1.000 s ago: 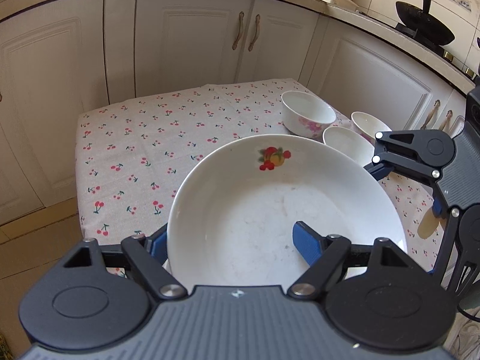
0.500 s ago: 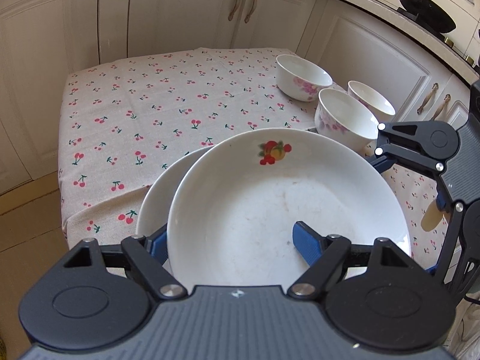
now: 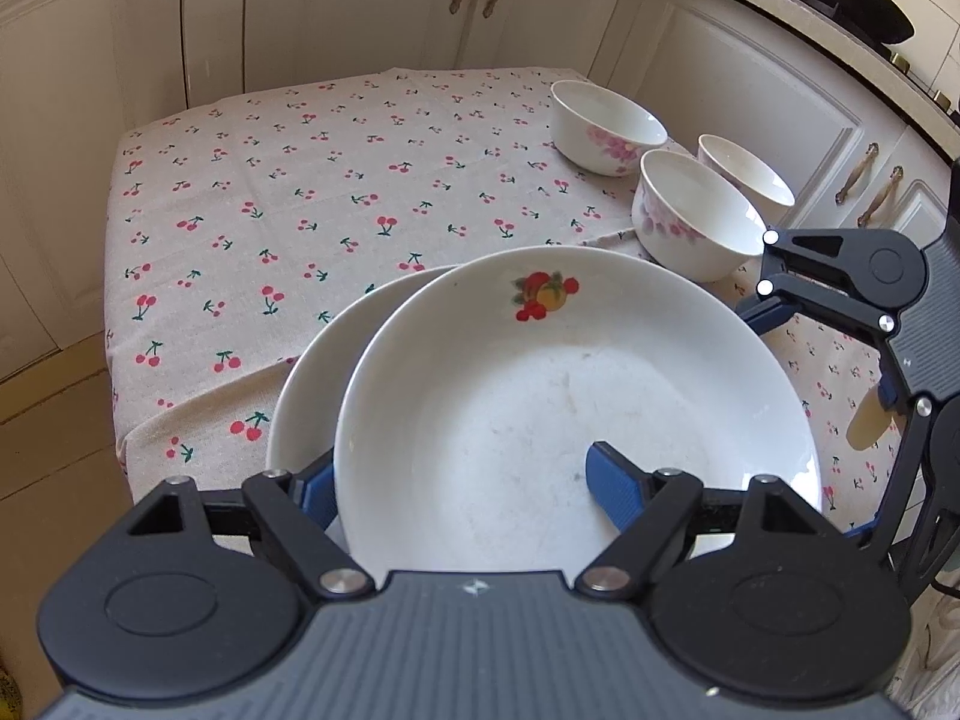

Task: Organize plates and bowls
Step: 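Carry the fruit-decal plate with the left tool onto the plate stack, then open the left tool to release the plate and pull it away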

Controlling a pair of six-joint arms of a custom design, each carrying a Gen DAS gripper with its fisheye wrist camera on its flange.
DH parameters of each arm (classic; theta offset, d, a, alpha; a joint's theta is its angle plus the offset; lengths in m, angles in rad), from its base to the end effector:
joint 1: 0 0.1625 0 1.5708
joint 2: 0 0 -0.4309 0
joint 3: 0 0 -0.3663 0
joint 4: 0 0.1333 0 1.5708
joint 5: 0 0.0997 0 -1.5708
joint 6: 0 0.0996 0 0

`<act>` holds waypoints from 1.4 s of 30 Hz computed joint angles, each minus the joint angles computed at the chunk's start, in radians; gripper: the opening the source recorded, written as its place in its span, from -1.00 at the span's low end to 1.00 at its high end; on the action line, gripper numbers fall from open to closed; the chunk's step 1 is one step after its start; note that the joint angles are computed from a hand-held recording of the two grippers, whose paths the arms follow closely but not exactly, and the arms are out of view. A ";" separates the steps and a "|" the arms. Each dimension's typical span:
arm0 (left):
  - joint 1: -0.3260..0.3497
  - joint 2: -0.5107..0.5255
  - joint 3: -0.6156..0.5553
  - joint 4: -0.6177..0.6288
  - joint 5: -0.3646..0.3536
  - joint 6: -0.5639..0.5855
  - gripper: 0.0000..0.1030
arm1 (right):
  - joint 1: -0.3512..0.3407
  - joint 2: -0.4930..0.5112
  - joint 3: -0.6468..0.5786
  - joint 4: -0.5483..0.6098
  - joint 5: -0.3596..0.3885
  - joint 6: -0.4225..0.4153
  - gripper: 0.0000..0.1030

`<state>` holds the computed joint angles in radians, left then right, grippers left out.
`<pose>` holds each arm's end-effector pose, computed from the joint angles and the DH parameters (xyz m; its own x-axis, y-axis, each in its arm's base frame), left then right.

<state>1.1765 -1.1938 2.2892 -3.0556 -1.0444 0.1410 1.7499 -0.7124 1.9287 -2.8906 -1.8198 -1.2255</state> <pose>-0.0041 -0.4870 0.1956 -0.8130 0.2745 -0.5135 0.4744 0.8237 -0.3105 0.2072 -0.5340 0.0149 -0.1576 -0.9709 0.1802 -0.9616 0.1924 0.1957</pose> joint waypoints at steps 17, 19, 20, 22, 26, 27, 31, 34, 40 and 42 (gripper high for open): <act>-0.007 -0.044 -0.006 0.091 0.012 -0.007 0.58 | 0.008 0.003 -0.007 0.009 -0.015 -0.014 1.00; -0.004 -0.051 -0.006 0.097 0.007 -0.011 0.58 | 0.010 0.004 -0.009 0.010 -0.020 -0.015 1.00; -0.003 -0.055 -0.006 0.101 0.004 -0.013 0.58 | 0.011 0.003 -0.010 0.010 -0.022 -0.016 1.00; -0.001 -0.062 -0.008 0.109 -0.002 -0.019 0.59 | 0.014 0.003 -0.011 0.009 -0.027 -0.019 1.00; -0.001 -0.073 -0.012 0.128 -0.004 -0.033 0.59 | 0.019 0.001 -0.009 0.007 -0.037 -0.027 1.00; -0.003 -0.076 -0.011 0.132 -0.001 -0.036 0.59 | 0.020 0.001 -0.008 0.006 -0.038 -0.030 1.00; -0.014 -0.091 -0.002 0.140 0.015 -0.051 0.60 | 0.019 -0.003 0.002 -0.005 -0.039 -0.038 1.00; -0.022 -0.102 0.007 0.141 0.028 -0.067 0.61 | 0.015 -0.005 0.010 -0.014 -0.039 -0.042 1.00; -0.034 -0.113 0.019 0.135 0.055 -0.081 0.64 | 0.007 -0.014 0.026 -0.029 -0.031 -0.043 1.00; -0.038 -0.112 0.020 0.139 0.075 -0.094 0.64 | 0.005 -0.017 0.037 -0.049 -0.031 -0.048 1.00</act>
<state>1.1380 -1.3057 2.3094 -2.9168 -0.9690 0.0474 1.7546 -0.7293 1.9659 -2.9400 -1.8505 -1.2738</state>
